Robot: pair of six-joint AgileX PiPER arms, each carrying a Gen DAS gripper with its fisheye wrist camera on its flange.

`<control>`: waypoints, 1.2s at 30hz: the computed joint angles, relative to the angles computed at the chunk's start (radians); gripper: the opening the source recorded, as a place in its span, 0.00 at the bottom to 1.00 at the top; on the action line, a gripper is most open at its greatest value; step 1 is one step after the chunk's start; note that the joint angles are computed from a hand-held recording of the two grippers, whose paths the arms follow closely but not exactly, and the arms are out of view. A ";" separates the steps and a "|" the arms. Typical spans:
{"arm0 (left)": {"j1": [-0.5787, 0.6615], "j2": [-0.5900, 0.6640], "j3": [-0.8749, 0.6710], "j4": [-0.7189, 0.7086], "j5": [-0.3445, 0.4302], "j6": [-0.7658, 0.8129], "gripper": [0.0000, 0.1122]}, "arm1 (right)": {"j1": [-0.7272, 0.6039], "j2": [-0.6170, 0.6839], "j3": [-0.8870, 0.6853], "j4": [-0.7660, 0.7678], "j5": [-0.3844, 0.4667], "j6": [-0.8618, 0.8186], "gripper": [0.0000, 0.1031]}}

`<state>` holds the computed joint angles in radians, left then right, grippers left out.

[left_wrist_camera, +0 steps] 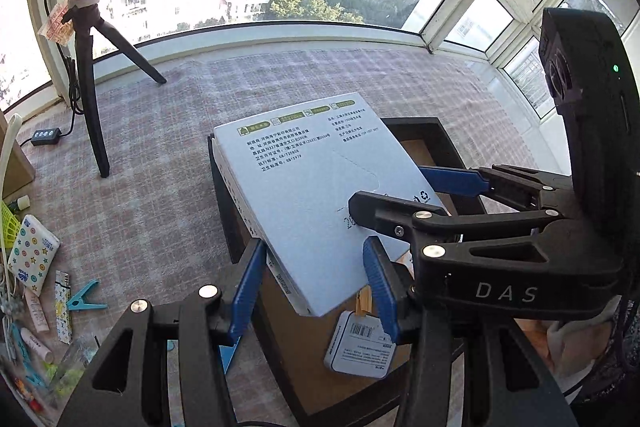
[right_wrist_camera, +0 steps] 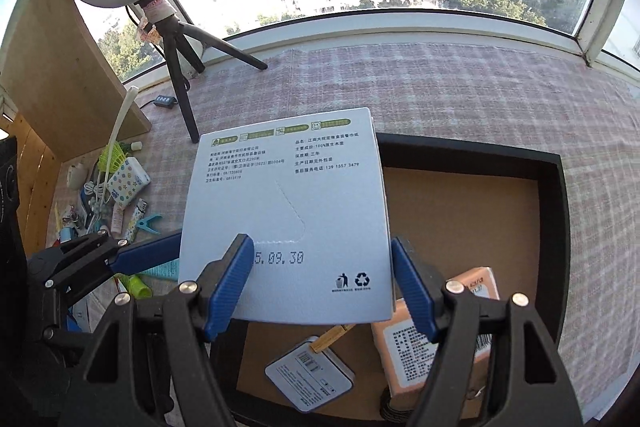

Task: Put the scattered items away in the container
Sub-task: 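Carry the white box into the tray, lower it and open both grippers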

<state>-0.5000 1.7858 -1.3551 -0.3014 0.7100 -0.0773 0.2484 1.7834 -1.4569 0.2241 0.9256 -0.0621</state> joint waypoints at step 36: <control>0.560 -0.419 0.463 0.018 0.081 0.424 0.47 | 0.296 0.009 -0.010 -0.038 0.023 0.045 0.69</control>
